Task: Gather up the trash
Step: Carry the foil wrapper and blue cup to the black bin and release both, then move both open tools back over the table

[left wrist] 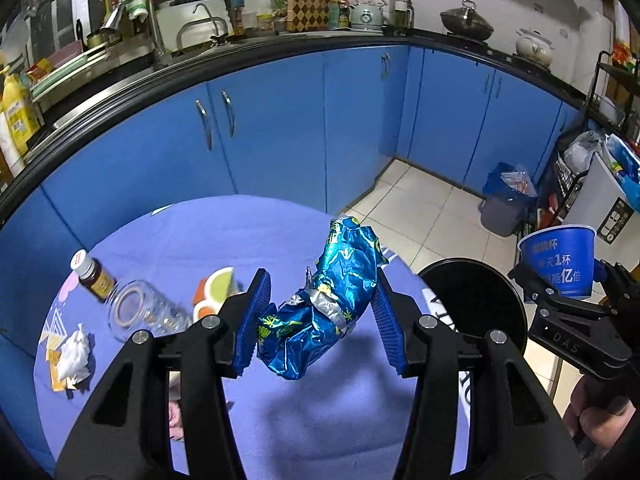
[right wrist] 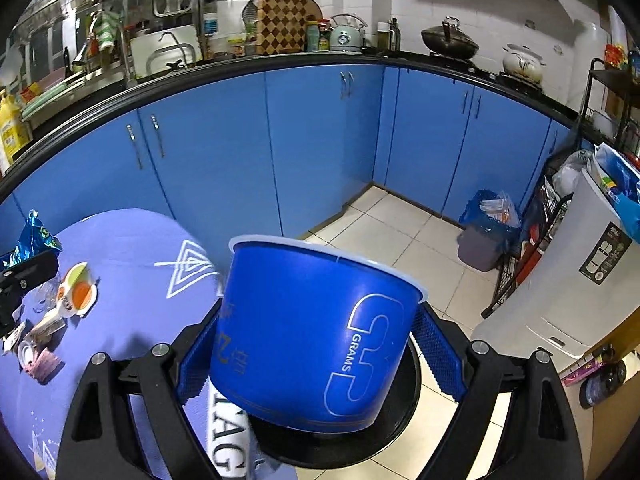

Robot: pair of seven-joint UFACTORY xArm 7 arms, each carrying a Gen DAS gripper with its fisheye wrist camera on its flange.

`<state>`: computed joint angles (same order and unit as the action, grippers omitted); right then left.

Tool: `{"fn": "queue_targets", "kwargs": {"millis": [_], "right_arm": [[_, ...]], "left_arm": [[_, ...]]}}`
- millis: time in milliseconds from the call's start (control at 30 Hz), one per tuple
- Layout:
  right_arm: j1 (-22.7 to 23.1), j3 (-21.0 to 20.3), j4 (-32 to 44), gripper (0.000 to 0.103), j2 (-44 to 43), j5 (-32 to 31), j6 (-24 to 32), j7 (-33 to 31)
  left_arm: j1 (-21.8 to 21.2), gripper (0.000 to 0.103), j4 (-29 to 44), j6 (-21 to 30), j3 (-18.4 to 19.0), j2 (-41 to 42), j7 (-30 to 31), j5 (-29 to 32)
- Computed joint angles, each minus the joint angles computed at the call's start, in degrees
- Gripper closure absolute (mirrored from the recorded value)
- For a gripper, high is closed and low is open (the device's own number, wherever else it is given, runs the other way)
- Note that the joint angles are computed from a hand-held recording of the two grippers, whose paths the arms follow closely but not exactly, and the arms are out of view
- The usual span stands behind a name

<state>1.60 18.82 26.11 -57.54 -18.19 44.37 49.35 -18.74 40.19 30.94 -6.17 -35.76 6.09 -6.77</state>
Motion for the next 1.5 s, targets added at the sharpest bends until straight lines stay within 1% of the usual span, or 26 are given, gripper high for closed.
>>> {"fn": "queue_targets", "kwargs": {"millis": [167, 200, 267, 333, 433, 500, 667, 733, 867, 967, 1033, 1067, 1100, 1167, 1267, 1433, 1500], "right_arm": [[-0.5, -2.7, -1.9, 0.017, -0.6, 0.3, -2.8, -1.1], [-0.7, -2.7, -2.2, 0.016, -0.8, 0.3, -2.8, -1.3], [-1.6, -2.3, -2.6, 0.01, -1.4, -0.3, -2.5, -1.8], [-2.1, -1.8, -3.1, 0.009, -2.4, -0.9, -2.2, -2.1], [-3.7, -0.1, -3.5, 0.009, -4.1, -2.4, 0.2, -1.8], [-4.1, 0.0, -4.0, 0.009, -5.5, -3.1, 1.6, -1.7], [-3.8, -2.1, -6.2, 0.009, -10.5, -3.1, 5.0, -2.9], [-3.9, -2.7, -6.9, 0.009, -12.5, -3.0, 6.7, -3.7], [-4.1, -3.8, -8.6, 0.009, -16.4, -2.8, 9.5, -5.1], [-4.3, -4.5, -9.8, 0.009, -18.8, -2.1, 10.6, -5.7], [-4.4, -5.1, -10.6, 0.009, -20.1, -1.6, 11.0, -6.2], [-4.4, -5.4, -10.9, 0.009, -20.7, -1.3, 11.3, -6.5], [-4.3, -5.4, -11.3, 0.009, -21.3, -0.8, 11.5, -6.6], [-4.3, -5.4, -11.6, 0.009, -21.5, -0.2, 11.3, -6.7], [-3.9, -5.1, -11.5, 0.009, -21.3, 0.8, 11.1, -6.8], [-2.8, -2.7, -9.5, 0.009, -19.2, 2.0, 10.3, -5.9], [-2.2, -1.7, -8.4, 0.009, -17.8, 2.2, 9.9, -5.4]], "left_arm": [[-0.1, 0.051, 1.5, -0.6, -2.1, 2.5, -1.6, 1.1], [-0.2, 0.051, 1.9, -0.7, -2.5, 3.0, -2.0, 1.4], [-0.5, 0.05, 2.6, -0.9, -3.2, 3.9, -2.6, 1.9], [-1.1, 0.049, 3.0, -1.1, -3.6, 4.4, -3.0, 2.1], [-2.1, 0.049, 3.9, -1.6, -4.6, 5.7, -3.7, 2.7], [-3.1, 0.049, 4.9, -1.6, -5.4, 7.0, -4.2, 2.8], [-6.0, 0.047, 6.7, -1.6, -6.6, 9.6, -4.7, 2.4], [-7.0, 0.044, 7.4, -2.0, -7.4, 10.6, -5.2, 2.3], [-8.6, 0.041, 8.6, -2.8, -8.8, 12.4, -6.3, 3.0], [-9.1, 0.031, 9.6, -2.8, -9.6, 13.7, -7.7, 3.9], [-9.2, 0.019, 9.8, -2.9, -9.9, 14.0, -8.6, 4.4], [-8.5, 0.017, 9.7, -3.4, -10.6, 14.0, -10.1, 5.7], [-8.3, 0.015, 9.5, -3.7, -10.6, 13.8, -10.6, 6.3], [-8.4, 0.015, 9.0, -3.7, -10.4, 13.3, -11.1, 7.0], [-8.7, 0.015, 8.7, -3.0, -9.2, 12.7, -10.9, 6.4], [-7.6, 0.015, 7.0, -2.1, -8.0, 10.0, -10.7, 6.6], [-7.1, 0.015, 5.7, -1.8, -7.0, 8.2, -10.1, 6.4]]}}
